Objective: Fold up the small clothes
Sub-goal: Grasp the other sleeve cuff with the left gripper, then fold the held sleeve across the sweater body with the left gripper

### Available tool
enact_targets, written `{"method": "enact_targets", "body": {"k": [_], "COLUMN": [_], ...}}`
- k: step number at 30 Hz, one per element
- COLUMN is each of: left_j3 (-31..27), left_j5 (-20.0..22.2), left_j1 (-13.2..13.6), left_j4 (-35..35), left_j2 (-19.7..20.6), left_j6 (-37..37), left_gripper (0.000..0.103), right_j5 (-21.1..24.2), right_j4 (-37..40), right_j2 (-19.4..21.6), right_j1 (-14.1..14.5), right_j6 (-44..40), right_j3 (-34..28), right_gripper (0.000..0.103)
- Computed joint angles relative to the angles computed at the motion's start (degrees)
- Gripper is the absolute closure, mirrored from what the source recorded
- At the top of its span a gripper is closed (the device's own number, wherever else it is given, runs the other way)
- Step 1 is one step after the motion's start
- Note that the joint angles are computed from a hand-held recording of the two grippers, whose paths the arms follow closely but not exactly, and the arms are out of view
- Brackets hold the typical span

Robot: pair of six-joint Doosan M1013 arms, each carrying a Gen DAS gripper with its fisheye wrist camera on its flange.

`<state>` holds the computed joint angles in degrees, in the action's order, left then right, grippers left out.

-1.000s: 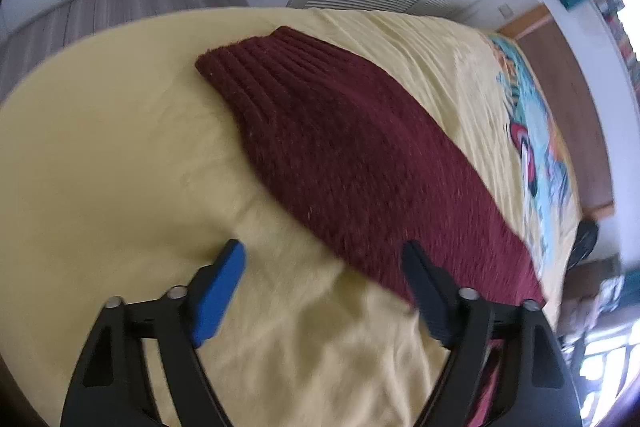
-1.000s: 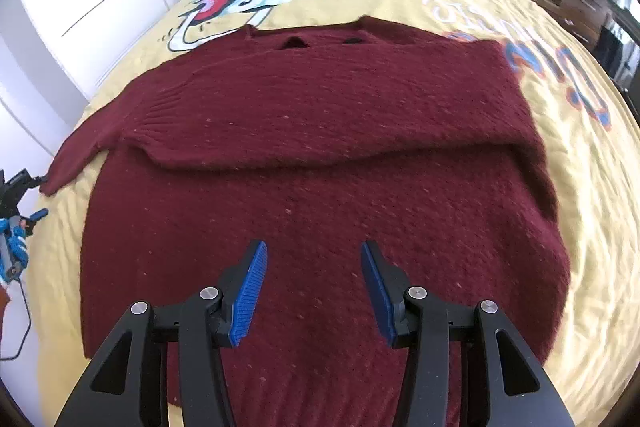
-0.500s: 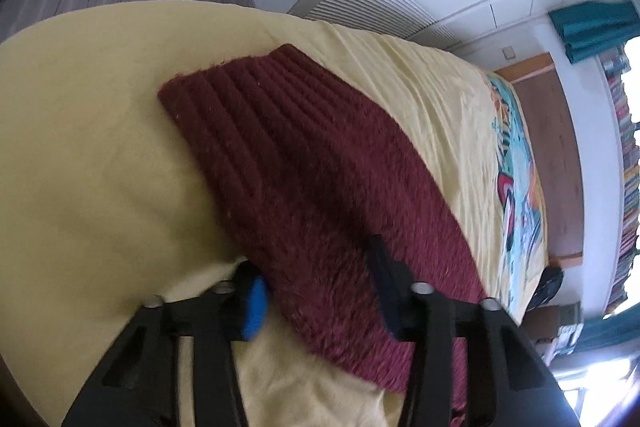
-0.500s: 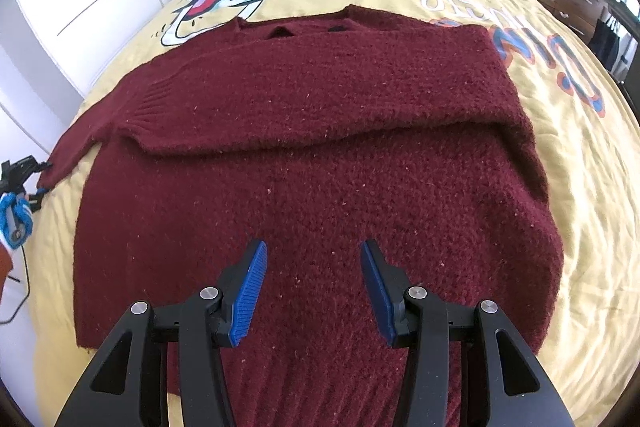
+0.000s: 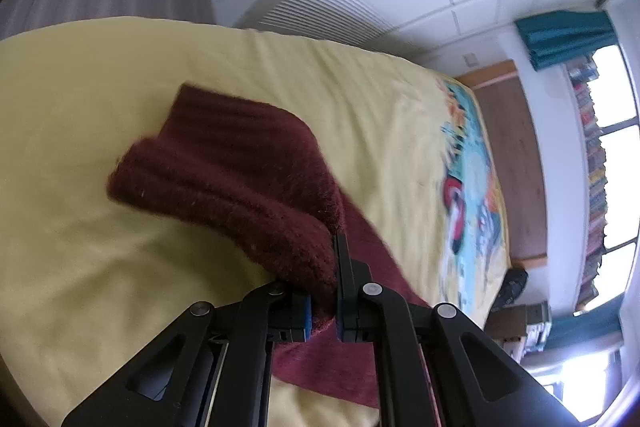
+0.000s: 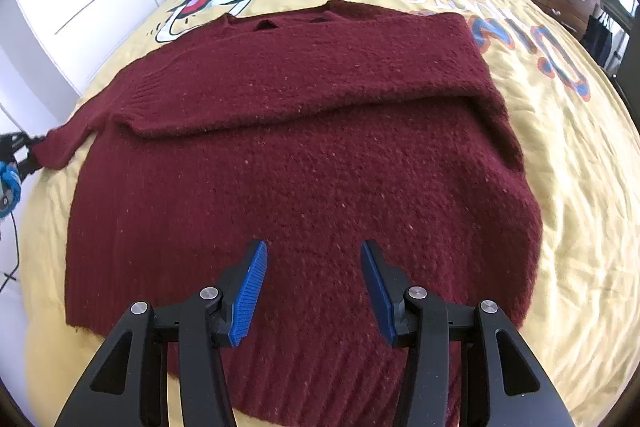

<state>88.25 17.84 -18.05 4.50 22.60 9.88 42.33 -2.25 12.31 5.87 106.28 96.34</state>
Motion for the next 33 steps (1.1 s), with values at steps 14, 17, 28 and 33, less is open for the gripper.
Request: {"method": "enact_targets", "body": {"k": [14,17,28,33], "left_j3": [-13.35,-16.33,-31.93,-40.03], "left_j5": [6.85,8.04,12.87,15.92], "left_j1": [-4.78,-6.14,-11.23,-13.49], "left_j4": [-10.05,-12.52,-22.75,-27.78], "left_j2": [5.4,7.12,15.9,20.16], "left_j6": [14.02,16.48,27.03,33.35], "left_gripper": [0.097,0.097,0.097,0.097], "right_j5": [-1.38,-1.68,-3.53,-4.3], "right_j4": [-0.67,-0.97,0.47,1.21], "right_j2": [-3.77,-4.52,-7.84,-8.96], "right_j1": [-2.19,-2.8,-6.21,-7.59], "right_j6": [0.15,0.46,0.84,1.12], "right_j3": [4.04,4.84,8.4,9.69], "right_gripper": [0.052,0.052,0.052,0.052]}}
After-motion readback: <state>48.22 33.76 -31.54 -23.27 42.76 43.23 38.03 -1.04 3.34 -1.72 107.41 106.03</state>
